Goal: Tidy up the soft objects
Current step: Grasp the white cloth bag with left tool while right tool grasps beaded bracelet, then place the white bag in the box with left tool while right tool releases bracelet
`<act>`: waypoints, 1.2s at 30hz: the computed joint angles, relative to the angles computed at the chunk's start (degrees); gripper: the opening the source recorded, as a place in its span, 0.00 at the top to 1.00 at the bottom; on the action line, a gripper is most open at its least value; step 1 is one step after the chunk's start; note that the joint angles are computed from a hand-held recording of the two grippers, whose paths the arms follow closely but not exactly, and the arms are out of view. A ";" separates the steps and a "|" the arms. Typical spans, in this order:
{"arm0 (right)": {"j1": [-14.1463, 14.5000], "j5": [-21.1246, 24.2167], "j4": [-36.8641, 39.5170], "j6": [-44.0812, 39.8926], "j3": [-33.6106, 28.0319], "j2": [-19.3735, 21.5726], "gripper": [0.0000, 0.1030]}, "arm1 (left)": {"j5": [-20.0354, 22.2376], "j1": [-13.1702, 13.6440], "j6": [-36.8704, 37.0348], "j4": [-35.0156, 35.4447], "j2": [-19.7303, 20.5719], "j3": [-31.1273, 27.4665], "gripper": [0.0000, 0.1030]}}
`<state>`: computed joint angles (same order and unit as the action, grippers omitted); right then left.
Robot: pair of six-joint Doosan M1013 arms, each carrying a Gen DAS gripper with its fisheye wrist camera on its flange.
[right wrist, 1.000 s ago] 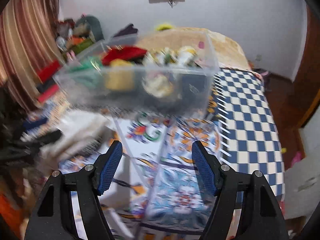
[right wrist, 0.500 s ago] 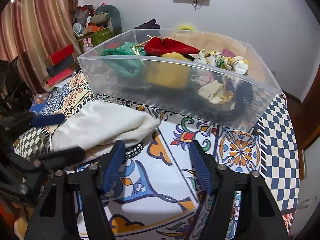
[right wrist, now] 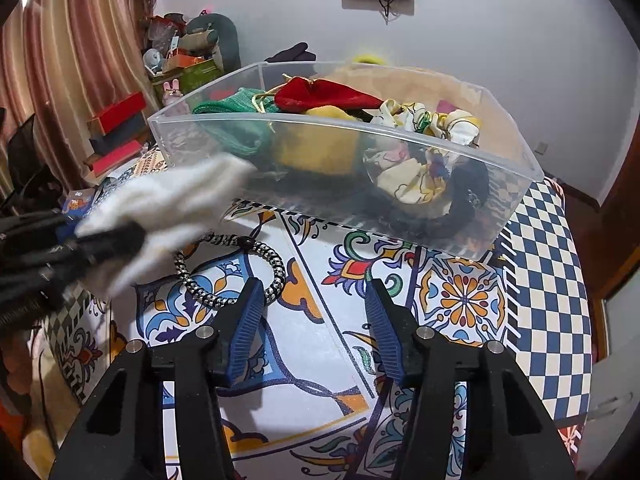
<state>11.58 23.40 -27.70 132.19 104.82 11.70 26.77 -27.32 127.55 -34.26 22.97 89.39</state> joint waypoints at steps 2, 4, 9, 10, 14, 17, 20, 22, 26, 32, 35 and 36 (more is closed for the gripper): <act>-0.36 -0.75 3.98 -3.02 -0.19 -0.20 0.54 | -0.94 0.42 0.25 -0.40 -0.61 0.50 0.79; -0.80 -2.51 8.90 -6.77 -0.03 -0.61 0.54 | -1.35 0.80 -0.22 -0.43 -0.92 0.61 0.79; -0.38 -2.18 15.60 -13.41 -1.58 0.47 0.31 | -1.98 1.55 -0.46 -1.02 -1.69 1.59 0.79; -0.11 -1.87 16.71 -14.92 -2.06 0.98 0.29 | -2.15 1.67 -0.32 -1.24 -1.83 1.90 0.79; 0.43 -0.07 19.42 -18.69 -3.69 2.64 0.29 | -2.45 1.86 -0.34 -1.37 -2.01 2.33 0.79; 1.92 1.20 9.29 -10.63 -4.38 3.46 0.29 | -1.80 2.13 0.47 -2.73 -1.95 2.29 0.79; 2.91 2.65 1.43 -4.70 -4.65 3.78 0.41 | -1.98 2.11 0.50 -2.73 -2.04 2.30 0.79; 2.88 2.59 0.21 -3.70 -4.44 3.62 0.51 | -1.96 2.12 1.32 -3.66 -2.18 2.36 0.79; 1.01 -0.16 9.12 -10.04 -2.99 2.31 0.81 | -2.38 1.94 3.95 -6.05 -2.78 2.69 0.79; 0.38 -3.30 8.96 -7.76 -0.41 0.15 0.88 | -3.52 1.58 8.59 -10.20 -3.58 2.66 0.79; 0.67 -4.88 2.74 -1.46 0.64 -1.45 0.88 | -3.99 1.34 10.92 -12.43 -3.70 2.21 0.79; 0.75 -5.37 0.27 1.05 0.95 -1.95 0.88 | -4.08 1.30 11.75 -13.23 -3.68 2.02 0.79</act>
